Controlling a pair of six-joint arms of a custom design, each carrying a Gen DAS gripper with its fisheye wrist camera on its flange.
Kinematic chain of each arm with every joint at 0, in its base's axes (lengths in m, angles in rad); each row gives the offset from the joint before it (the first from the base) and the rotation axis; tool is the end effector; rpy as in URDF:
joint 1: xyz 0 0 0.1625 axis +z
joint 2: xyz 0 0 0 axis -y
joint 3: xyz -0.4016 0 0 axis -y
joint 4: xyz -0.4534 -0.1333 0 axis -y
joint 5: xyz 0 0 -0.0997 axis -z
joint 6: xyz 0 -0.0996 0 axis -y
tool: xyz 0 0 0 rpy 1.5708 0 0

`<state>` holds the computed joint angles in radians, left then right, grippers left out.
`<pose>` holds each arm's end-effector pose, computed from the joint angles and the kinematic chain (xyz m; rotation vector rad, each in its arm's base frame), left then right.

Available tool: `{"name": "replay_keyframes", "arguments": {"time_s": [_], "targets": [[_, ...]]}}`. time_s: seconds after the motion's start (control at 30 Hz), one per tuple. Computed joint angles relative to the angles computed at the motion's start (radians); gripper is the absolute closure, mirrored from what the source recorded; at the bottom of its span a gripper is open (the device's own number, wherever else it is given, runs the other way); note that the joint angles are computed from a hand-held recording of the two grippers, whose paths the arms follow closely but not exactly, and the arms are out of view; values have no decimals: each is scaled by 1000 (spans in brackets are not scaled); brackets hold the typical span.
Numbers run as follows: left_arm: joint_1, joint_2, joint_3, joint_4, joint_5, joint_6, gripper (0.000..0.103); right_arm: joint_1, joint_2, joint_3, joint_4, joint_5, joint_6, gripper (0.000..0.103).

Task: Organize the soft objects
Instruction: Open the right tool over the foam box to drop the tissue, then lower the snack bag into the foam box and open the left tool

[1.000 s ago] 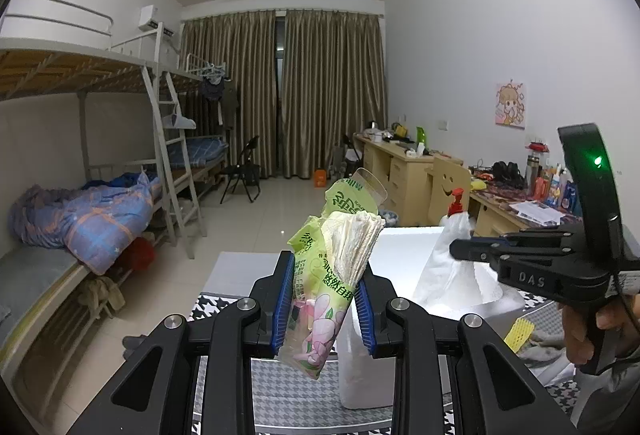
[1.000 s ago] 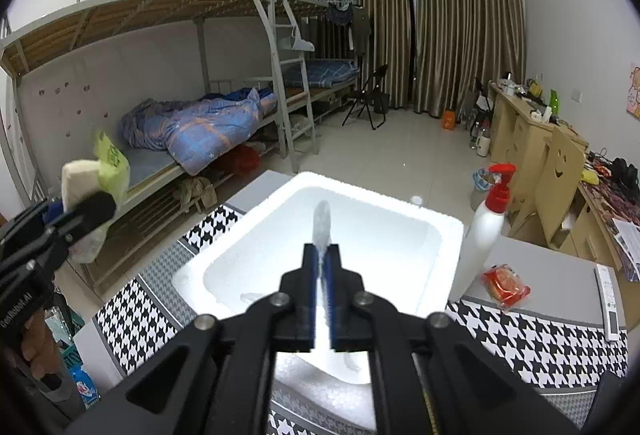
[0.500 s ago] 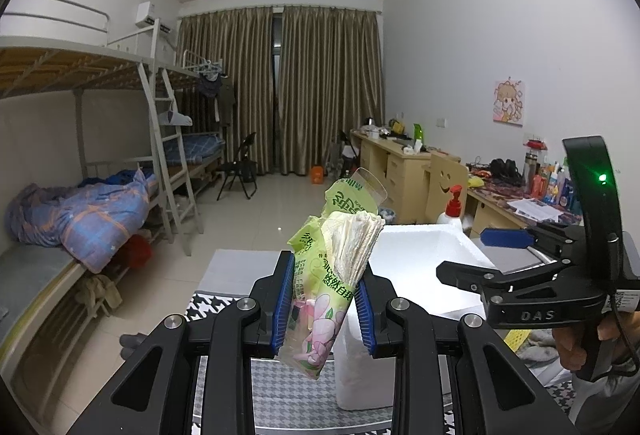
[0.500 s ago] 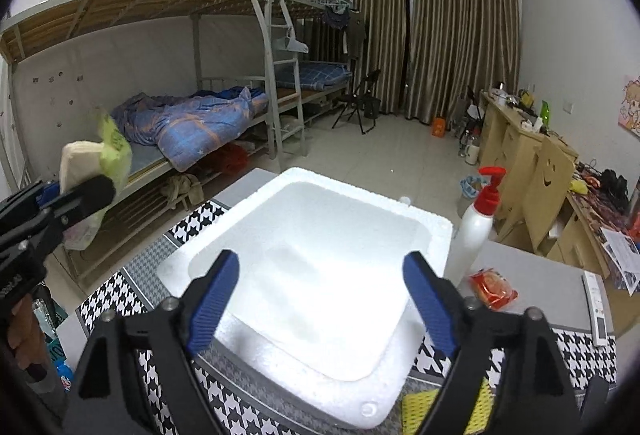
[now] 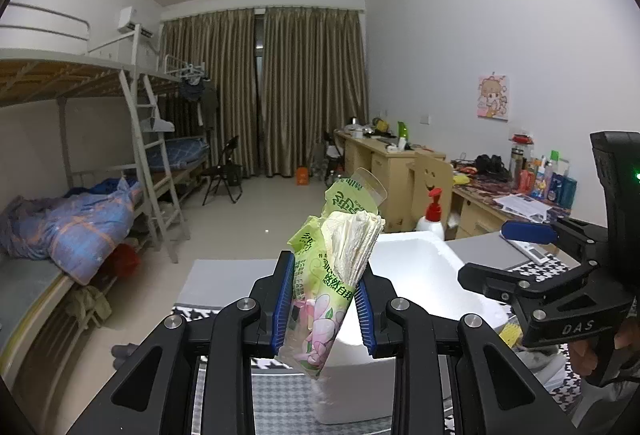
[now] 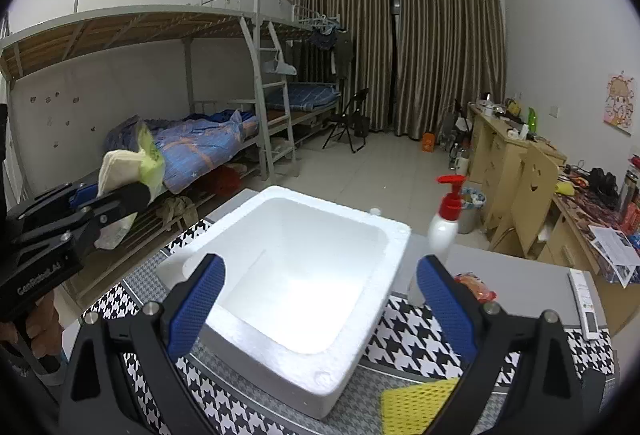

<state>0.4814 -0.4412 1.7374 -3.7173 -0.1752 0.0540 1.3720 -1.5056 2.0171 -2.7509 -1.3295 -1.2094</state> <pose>-0.3936 -0.4666 -0.0390 0.4006 1.8900 -1.4602 0.0435 -0.5797 0.3272 1.4240 -2.3364 0.9383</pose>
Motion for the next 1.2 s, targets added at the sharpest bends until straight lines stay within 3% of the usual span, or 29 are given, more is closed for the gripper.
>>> {"name": "replay_keyframes", "arguments": {"time_s": [0.27, 0.63, 1.2], "targets": [[16, 2, -24, 65, -42, -16, 72, -25, -17, 3, -13, 22, 11, 4], [49, -34, -22, 268, -84, -186, 72, -61, -34, 10, -28, 46, 21, 4], [87, -55, -49, 448, -164, -299, 72, -111, -38, -5, -32, 71, 33, 4]]}}
